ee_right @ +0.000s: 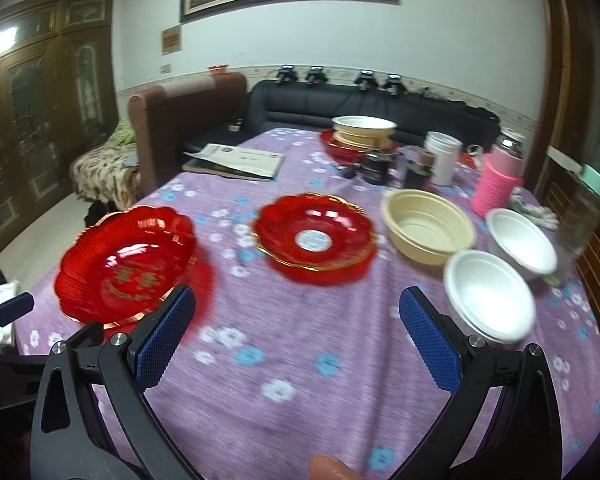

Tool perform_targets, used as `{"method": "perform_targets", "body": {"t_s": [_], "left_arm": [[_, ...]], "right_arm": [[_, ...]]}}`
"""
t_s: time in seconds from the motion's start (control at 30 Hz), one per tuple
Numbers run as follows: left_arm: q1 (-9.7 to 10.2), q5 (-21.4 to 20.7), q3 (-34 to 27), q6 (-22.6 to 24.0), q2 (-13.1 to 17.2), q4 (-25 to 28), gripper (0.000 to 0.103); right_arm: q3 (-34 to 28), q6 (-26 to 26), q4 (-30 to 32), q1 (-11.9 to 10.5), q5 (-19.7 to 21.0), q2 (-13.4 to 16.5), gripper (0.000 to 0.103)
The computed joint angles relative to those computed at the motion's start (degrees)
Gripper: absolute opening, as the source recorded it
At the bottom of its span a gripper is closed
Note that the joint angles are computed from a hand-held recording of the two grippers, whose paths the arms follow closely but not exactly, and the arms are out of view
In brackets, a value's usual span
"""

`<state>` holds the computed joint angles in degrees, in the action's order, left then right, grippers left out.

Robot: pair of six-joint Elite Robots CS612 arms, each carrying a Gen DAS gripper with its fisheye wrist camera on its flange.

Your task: Organize plates and bowls

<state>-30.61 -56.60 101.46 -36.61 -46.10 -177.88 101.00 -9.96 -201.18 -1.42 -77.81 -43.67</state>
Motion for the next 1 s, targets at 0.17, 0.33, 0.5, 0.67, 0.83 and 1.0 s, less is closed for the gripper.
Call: {"method": "perform_targets", "body": {"t_s": [0.17, 0.33, 0.5, 0.67, 0.83, 1.0], "left_arm": [[2.53, 3.6, 1.1, -4.3, -1.3, 3.1, 0.103], [5.22, 3.9, 0.2, -8.7, -1.8, 7.9, 0.103], [7.40, -1.4, -2.8, -9.9, -0.7, 11.8, 0.103], [8.34, -4.9, -6.1, -11.2, 0.8, 17.4, 0.103], [8.73, -7.8, -8.4, -12.5, 1.7, 22.2, 0.103], [8.80, -8.7, -10.2, -12.7, 2.6, 25.4, 0.103]], "right_arm": [[-2.8, 0.8, 5.6, 0.6, 5.0, 0.4, 0.103], [-6.5, 2.0, 12.6, 1.5, 8.5, 1.7, 0.103], [-10.7, 1.0, 19.2, 3.0, 8.3, 3.6, 0.103], [-14.4, 2.5, 24.1, 3.5, 8.5, 5.5, 0.103], [-18.2, 3.3, 31.2, 4.1, 8.2, 7.3, 0.103], [-20.8, 1.8, 36.5, 5.0, 8.2, 8.4, 0.103]]}}
